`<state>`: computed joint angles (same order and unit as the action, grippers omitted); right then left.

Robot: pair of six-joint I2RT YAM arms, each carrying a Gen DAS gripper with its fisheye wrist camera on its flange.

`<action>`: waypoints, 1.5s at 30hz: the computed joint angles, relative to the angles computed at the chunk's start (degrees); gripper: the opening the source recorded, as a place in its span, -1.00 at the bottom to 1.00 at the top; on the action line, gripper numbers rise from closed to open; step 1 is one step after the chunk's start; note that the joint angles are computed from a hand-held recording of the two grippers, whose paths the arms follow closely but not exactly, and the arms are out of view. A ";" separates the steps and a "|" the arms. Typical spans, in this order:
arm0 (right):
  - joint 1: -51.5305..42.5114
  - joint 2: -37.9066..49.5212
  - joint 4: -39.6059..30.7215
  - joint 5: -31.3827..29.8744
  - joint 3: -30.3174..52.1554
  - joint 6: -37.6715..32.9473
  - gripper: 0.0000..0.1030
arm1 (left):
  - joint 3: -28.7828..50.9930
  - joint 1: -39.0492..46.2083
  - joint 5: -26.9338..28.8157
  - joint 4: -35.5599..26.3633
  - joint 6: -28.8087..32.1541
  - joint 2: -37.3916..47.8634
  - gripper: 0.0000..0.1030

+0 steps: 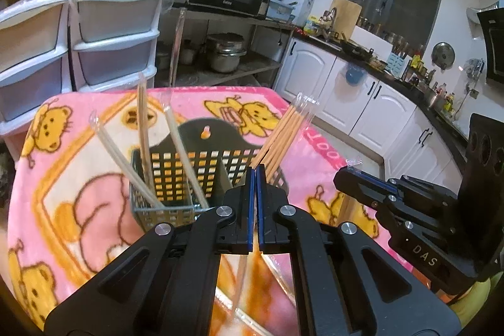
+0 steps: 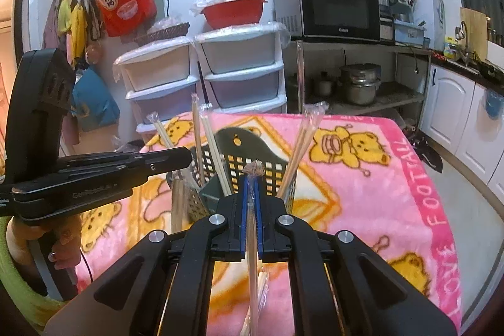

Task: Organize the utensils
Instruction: 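Lift the left tool's chopsticks over the grey caddy while the right tool carries its pair there, then lower both wrapped chopstick pairs into the caddy compartments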

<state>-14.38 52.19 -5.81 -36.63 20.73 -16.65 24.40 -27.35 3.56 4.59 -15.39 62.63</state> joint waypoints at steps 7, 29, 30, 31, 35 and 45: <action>-0.63 -2.42 -1.01 -1.15 0.97 0.98 -0.91 | 2.17 -1.34 -0.85 -2.01 0.70 -1.71 -1.00; -1.11 -3.28 2.61 -2.37 6.05 6.27 -0.91 | 10.45 -2.52 -3.04 -5.17 2.48 -4.00 -1.00; -0.88 -3.17 2.87 -2.25 6.32 6.47 -0.91 | 10.52 -2.30 -2.99 -5.27 2.60 -4.24 -1.00; -0.56 -3.14 3.13 -2.04 6.56 6.67 -0.91 | 10.96 -1.89 -2.81 -5.38 2.79 -4.22 -1.00; 0.68 -2.90 3.95 -1.30 7.46 7.27 -0.91 | 12.35 -0.18 -2.26 -5.91 3.19 -4.55 -1.00; 4.33 -1.51 6.32 0.93 10.05 9.13 -0.91 | 14.72 3.70 -0.92 -6.84 3.79 -5.31 -1.00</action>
<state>-10.05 50.68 0.51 -35.70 30.78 -7.52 39.13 -23.65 2.63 -2.25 -11.60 57.32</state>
